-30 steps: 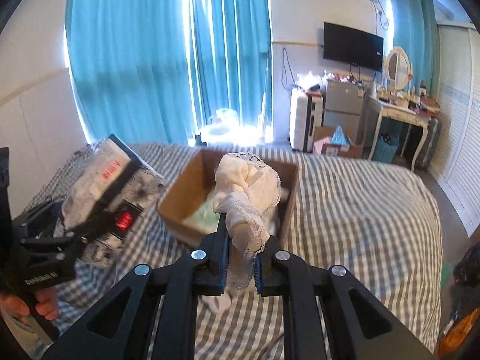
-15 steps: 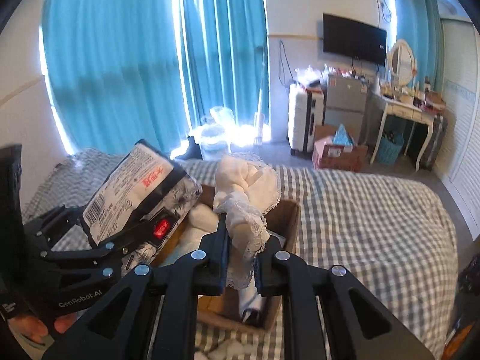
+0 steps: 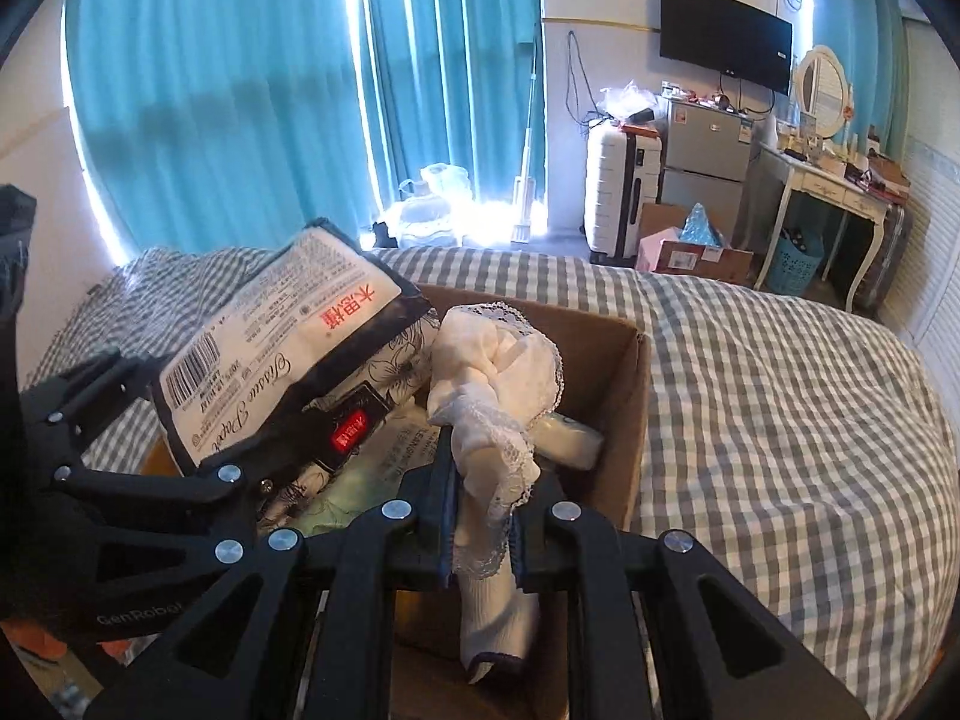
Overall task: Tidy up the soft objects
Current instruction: 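Place both held items into the box and open both tools, then grasp white cord bundle with left tool while right tool grasps white sock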
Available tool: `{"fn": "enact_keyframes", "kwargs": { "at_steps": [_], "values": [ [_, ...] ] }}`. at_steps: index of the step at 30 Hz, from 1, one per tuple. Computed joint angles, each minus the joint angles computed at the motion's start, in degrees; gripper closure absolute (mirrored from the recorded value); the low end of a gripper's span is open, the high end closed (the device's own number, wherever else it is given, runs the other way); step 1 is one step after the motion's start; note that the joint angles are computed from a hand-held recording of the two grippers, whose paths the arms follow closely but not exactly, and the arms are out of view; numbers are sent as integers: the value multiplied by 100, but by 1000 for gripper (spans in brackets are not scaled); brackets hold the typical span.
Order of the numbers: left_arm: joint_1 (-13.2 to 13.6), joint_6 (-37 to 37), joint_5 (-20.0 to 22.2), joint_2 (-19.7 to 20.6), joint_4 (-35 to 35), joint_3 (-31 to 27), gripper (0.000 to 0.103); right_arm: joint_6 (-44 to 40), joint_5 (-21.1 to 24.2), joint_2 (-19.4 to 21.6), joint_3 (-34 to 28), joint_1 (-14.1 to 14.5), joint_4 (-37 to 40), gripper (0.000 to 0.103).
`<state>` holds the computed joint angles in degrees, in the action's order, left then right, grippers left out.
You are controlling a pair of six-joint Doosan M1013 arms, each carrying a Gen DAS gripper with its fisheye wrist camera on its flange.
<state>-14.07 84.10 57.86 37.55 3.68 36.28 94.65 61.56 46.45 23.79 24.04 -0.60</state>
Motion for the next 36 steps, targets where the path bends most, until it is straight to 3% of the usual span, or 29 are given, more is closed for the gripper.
{"fn": "enact_keyframes", "kwargs": {
  "at_steps": [3,5,7,18,20,23,28,36],
  "values": [
    [9,-81,131,-1,-63,-56,20,209,-53,-66,63,36,-260,71],
    [-21,-131,169,-43,55,-53,20,393,-78,-162,155,46,-450,48],
    [-33,-163,103,-159,157,45,20,530,-207,-340,372,12,-387,36],
    [-89,-305,-121,-931,466,542,19,740,-623,-1284,1102,111,-847,18],
    [-128,-421,-175,-1101,625,699,9,760,-721,-1515,1361,142,-952,9],
    [-226,-987,-364,-1384,1124,1038,8,892,-968,-1843,1798,172,-1179,0],
    [-295,-1692,-509,-1698,1639,1535,8,864,-1039,-2160,2365,175,-1278,0],
    [-455,-2308,-839,-1953,1780,2461,8,695,-1010,-2224,3076,78,-1010,0]
  ]
}}
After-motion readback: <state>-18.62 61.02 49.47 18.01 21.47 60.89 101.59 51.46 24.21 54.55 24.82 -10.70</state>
